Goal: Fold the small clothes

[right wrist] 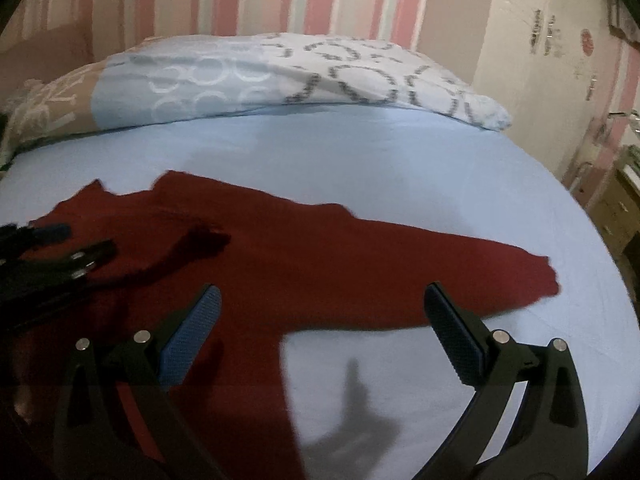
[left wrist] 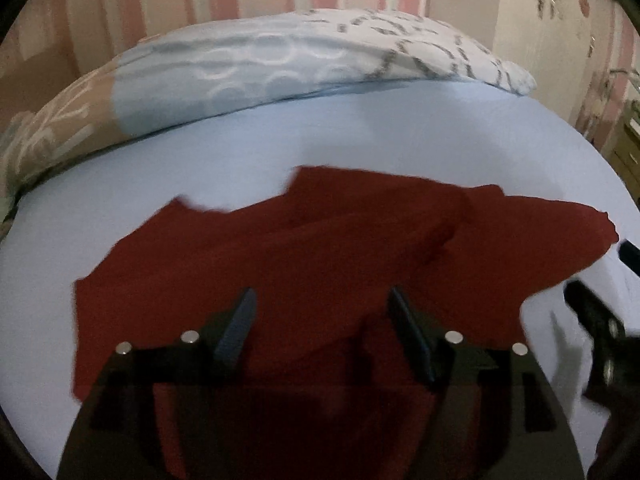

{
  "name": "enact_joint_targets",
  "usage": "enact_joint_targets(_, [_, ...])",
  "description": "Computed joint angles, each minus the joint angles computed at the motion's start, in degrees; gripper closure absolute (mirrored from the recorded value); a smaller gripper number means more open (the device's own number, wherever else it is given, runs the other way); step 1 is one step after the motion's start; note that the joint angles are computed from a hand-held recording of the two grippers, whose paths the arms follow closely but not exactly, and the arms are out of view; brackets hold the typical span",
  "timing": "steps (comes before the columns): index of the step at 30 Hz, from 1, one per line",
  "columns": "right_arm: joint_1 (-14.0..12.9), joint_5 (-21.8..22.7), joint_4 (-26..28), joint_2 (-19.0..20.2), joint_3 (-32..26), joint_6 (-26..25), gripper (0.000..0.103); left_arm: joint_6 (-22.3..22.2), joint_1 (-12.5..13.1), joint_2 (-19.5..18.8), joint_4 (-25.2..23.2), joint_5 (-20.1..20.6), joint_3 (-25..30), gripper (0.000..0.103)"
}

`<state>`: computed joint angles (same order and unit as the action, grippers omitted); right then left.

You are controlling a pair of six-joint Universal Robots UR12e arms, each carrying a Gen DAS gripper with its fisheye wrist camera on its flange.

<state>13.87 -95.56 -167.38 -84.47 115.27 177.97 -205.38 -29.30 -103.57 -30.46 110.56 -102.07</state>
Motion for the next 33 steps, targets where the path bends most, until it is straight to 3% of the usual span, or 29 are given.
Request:
enact_joint_targets(4, [1.76,3.94,0.58,1.34,-1.78,-1.43,0.003,-1.32,1.19,3.15,-0.6,4.3,-4.42,0.033])
enact_joint_targets(8, [3.89,5.76,2.49,5.11,-5.47,-2.61,0.003,-5.47,3.75,5.28,-1.96,1.95,-7.45,0.033])
enact_joint_targets(14, [4.33,2.15,9.22,9.31,-10.48,2.86,0.003,-5.62,4.74,6.67,-1.89,3.36,-9.36,0.033])
enact_joint_targets(18, [3.05,4.41,10.56,9.15,-10.43,7.48,0.003,-5.45,5.34,6.59,-1.39,3.06,-9.92,0.033])
enact_joint_targets(19, [2.8,5.73,11.12,9.26,-10.56,7.92,0.006,-5.27,5.48,6.69,-0.87,2.61,-10.21,0.033])
enact_joint_targets(21, [2.6,7.96,13.16,9.89,-11.29,7.72,0.031,-4.95,5.52,6.76,-0.68,2.73,-10.39,0.033])
enact_joint_targets(22, [2.6,8.98,13.85,10.28,-11.67,7.69,0.056,-4.87,5.51,6.72,-0.93,2.8,-10.32,0.033])
enact_joint_targets(23, [2.58,9.84,13.94,10.37,-11.76,7.61,0.071,-4.88,5.58,6.78,-1.0,2.6,-10.36,0.033])
enact_joint_targets(25, [2.56,11.71,11.95,10.01,-11.21,6.8,0.084,-4.85,5.65,6.95,-1.0,2.51,-10.41,0.033])
enact_joint_targets(26, [2.58,13.04,10.48,9.54,-10.77,5.68,0.086,-4.59,5.63,6.96,-0.89,2.72,-10.37,0.033])
enact_joint_targets(29, [3.53,11.36,5.06,7.32,-9.07,2.41,0.088,-3.59,5.34,6.78,-1.08,4.23,-9.95,0.033])
enact_joint_targets(33, [5.2,2.19,3.01,5.59,-7.72,-1.31,0.088,-3.46,5.35,6.91,-1.01,4.51,-9.95,0.033])
